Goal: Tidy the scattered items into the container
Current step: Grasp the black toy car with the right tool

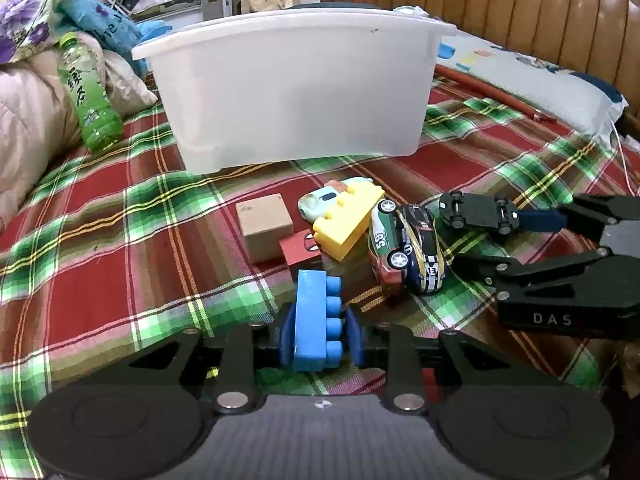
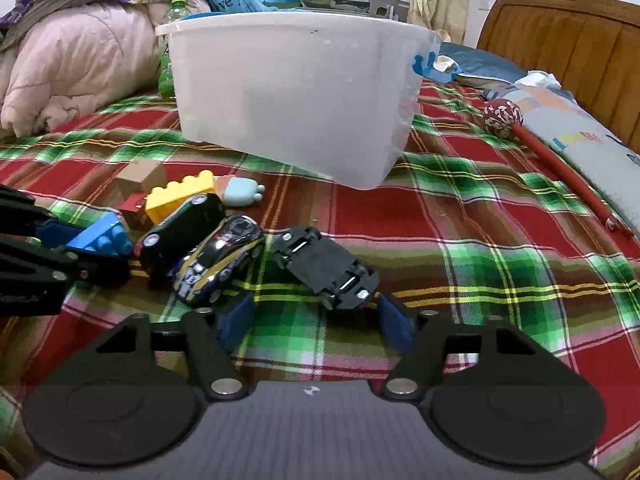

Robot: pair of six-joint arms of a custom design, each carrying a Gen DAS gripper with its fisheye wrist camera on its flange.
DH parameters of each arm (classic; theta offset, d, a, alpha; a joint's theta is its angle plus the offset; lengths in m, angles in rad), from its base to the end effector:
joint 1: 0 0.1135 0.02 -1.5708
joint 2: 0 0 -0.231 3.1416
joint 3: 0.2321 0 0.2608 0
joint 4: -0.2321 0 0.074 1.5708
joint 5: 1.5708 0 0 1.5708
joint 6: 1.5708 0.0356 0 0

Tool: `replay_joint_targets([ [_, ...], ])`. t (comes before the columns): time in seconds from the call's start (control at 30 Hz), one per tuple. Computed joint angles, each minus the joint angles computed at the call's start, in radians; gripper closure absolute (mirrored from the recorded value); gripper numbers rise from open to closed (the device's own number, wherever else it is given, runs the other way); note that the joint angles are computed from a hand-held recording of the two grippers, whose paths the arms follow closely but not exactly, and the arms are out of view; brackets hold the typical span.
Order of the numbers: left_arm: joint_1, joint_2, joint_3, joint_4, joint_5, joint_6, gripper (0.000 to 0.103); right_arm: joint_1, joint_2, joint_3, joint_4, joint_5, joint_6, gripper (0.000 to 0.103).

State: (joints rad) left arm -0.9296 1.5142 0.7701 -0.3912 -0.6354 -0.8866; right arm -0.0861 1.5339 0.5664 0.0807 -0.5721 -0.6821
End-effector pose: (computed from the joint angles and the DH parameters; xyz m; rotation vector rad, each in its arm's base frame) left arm 0.1830 -0.2098 0.1233 -0.1221 2.3866 0.0665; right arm 0.2712 -0.0041 0.0888 -0.9010 2.1174 0.3188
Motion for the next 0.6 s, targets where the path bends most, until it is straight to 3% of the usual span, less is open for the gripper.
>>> replay_joint_targets([
  [0.33, -0.014, -0.036, -0.018, -0.022, -0.004, 0.002, 0.078, 0.015, -0.045, -0.009, -0.042, 0.012, 0.076, 0.073],
  [0.5, -0.020, -0.056, -0.026, -0.022, -0.007, 0.009, 0.078, 0.004, -0.040, -0.032, -0.007, 0.004, 0.054, 0.074],
  [0.6, -0.020, -0.038, -0.019, -0.027, -0.002, 0.009, 0.078, 0.004, -0.039, -0.066, 0.056, 0.009, 0.060, 0.066],
])
